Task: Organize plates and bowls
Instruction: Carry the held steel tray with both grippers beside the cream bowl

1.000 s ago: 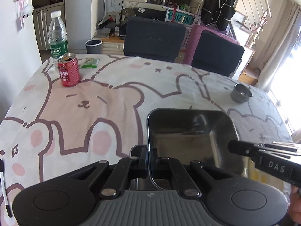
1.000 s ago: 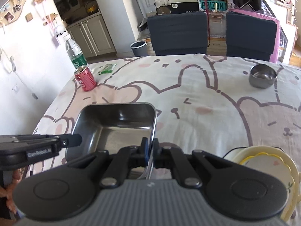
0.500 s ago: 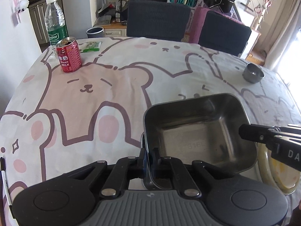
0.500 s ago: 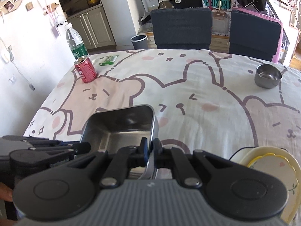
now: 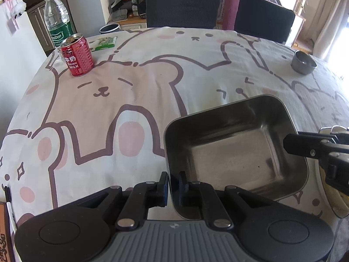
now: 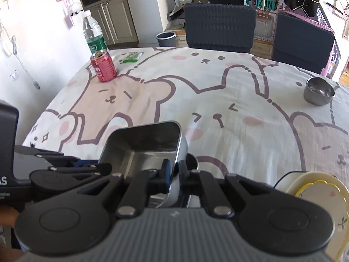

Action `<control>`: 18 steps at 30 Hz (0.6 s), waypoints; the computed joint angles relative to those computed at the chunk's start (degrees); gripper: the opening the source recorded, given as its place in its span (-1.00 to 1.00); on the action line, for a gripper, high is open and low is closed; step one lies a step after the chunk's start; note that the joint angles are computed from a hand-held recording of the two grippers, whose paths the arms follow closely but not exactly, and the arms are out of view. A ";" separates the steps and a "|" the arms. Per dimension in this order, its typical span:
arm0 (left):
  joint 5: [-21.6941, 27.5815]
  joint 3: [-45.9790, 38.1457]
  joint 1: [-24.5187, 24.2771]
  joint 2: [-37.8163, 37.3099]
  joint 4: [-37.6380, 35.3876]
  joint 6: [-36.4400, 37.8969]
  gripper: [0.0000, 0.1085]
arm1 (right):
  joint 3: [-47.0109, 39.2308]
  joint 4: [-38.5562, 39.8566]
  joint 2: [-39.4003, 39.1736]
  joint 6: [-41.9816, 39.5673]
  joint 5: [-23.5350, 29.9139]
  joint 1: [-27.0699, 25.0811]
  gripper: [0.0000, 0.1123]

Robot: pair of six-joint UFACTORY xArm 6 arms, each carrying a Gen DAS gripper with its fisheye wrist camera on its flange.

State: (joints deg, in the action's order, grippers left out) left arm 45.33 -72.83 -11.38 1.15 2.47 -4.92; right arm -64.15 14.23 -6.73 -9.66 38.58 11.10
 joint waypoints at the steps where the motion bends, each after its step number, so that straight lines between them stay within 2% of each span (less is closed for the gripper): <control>1: 0.10 -0.11 -0.03 0.18 0.15 0.11 -0.81 | -0.12 -0.20 0.13 0.08 0.16 0.00 -0.84; 18: 1.27 -1.38 -0.49 2.07 1.51 1.33 -0.82 | -0.54 -4.30 1.37 0.98 2.27 0.62 -0.85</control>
